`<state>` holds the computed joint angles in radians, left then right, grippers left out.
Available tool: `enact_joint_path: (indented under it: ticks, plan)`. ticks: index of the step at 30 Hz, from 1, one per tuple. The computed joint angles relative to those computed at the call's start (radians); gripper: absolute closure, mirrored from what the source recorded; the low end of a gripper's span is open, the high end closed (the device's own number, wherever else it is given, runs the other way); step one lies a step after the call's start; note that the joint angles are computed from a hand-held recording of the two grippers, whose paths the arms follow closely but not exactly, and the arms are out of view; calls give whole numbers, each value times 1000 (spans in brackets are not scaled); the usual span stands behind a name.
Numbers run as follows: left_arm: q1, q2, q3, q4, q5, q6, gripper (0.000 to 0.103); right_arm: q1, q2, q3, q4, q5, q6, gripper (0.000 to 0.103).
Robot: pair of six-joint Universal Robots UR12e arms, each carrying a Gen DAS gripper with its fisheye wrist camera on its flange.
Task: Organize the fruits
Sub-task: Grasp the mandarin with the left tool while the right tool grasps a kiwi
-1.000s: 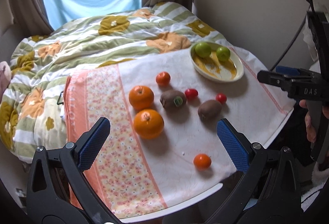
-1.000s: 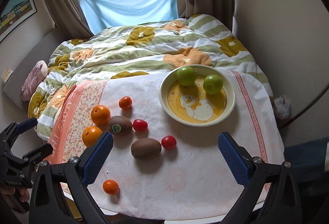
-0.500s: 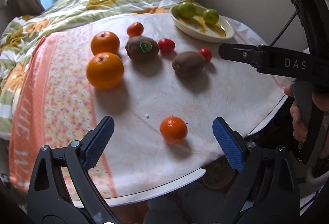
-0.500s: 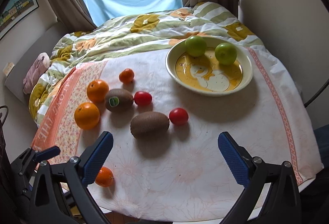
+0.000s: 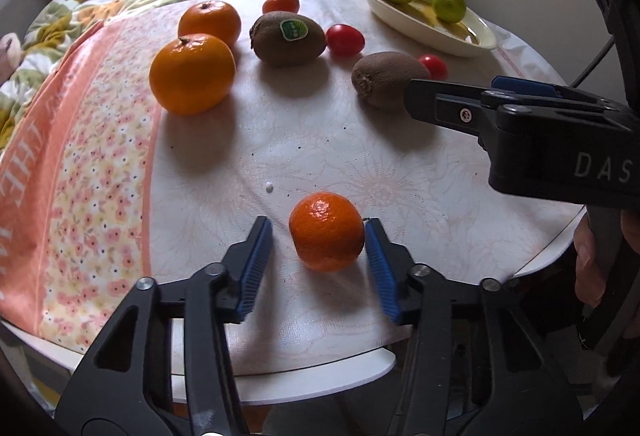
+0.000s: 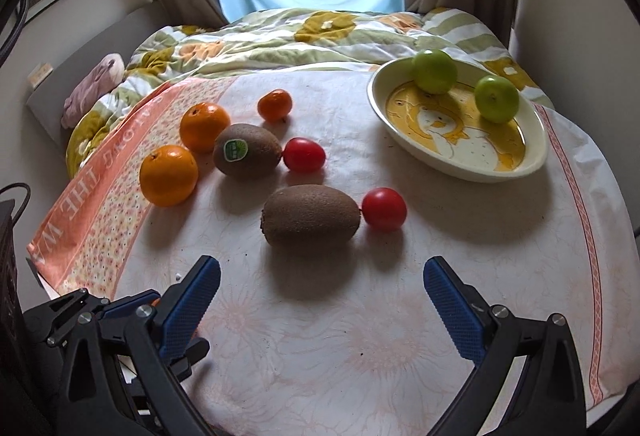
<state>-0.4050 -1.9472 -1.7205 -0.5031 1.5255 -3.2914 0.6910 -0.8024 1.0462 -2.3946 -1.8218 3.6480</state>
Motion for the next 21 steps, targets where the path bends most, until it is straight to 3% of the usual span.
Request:
enact_joint_path:
  ticks: [2, 13, 17, 21]
  plan:
    - [-4, -3, 4, -1, 13, 0, 63, -1, 3, -2, -8, 12, -10, 2]
    - [-10, -10, 18, -15, 31, -8, 64, -7, 22, -23, -3, 45, -22, 6]
    - [-11, -13, 23, -19, 33, -4, 64, -12, 32, -37, 13, 68, -20, 22]
    - [-9, -11, 20, -18, 39, 3, 64, -12, 46, -61, 30, 59, -21, 23]
